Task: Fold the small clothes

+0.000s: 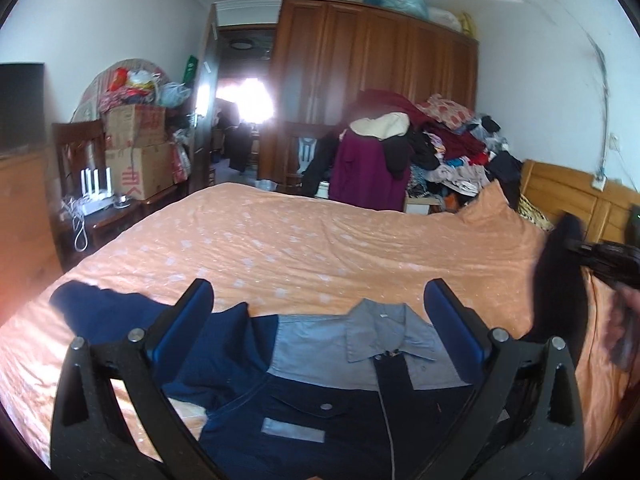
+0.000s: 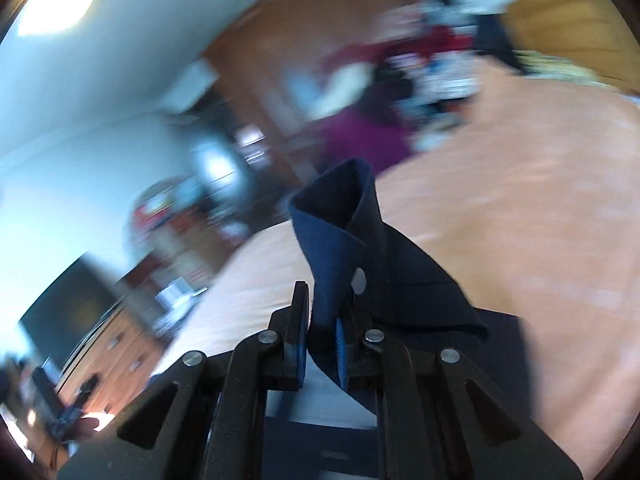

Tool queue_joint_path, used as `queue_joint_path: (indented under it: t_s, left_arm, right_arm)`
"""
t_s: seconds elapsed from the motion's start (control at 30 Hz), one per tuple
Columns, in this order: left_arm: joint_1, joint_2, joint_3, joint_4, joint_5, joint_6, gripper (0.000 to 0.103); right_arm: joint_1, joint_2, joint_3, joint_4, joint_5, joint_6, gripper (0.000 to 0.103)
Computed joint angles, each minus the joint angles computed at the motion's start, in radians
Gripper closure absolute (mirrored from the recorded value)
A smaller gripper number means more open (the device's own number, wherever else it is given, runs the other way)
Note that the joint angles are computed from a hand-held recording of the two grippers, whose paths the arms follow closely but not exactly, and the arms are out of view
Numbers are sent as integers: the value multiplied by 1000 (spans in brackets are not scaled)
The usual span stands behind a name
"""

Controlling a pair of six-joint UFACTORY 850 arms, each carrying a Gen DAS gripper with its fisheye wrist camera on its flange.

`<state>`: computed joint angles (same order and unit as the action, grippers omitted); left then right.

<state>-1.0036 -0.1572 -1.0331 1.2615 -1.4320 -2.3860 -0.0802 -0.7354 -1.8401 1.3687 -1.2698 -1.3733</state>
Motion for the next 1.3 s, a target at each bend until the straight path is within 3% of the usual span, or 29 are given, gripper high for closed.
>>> queue_joint_path:
  t_s: [0.1,0.2,0.3,0.4,0.47,0.6,0.67,0.7,0.77,0.8,1.03,1.23,1.27,1.3]
  left_arm:
    - [0,27,33,-31,4,5,0]
    - [6,67,86,-64,40,-16,0]
    - [7,92,138,-102,58,-49,0]
    - [30,107,181,-107,125,-101,0]
    - [74,111,206,-56,265,-125,0]
    - [235,36,199,156,677,-249,2]
    - [315,-46,158,276,858,-323,11]
    - [357,-80,143,371,961,-423,20]
    - [408,-141,114,486,1066,-587,33]
    - [415,-164,101,490,1069,-606,41]
    - [403,-257,0,162,1032,-346,41]
    - [409,-225,60,271,1025,-481,43]
    - [414,-226,62,289,1018,-491,46]
    - [418,-230,62,320,1013,-521,72]
  right_arm:
    - [150,49,116,-30,-14,-38,83]
    - [266,91,269,-135,103,-65,70]
    - [258,119,369,-165,65,-89,70]
    - [179,140,427,-176,56,-155,65]
    - [116,136,436,-193,117,-158,61]
    - [17,89,395,-243,163,-43,58]
    - [-10,77,380,-248,179,-23,57]
    - [-18,70,371,-248,180,-15,54]
    - [-32,67,371,-255,184,-17,51]
    - [-29,66,368,-257,189,-14,51]
    - [-52,45,367,-264,176,-39,51]
    - [-56,54,386,-240,182,-92,50]
    - [-56,55,389,-237,186,-95,50]
    - [-58,57,394,-232,187,-98,50]
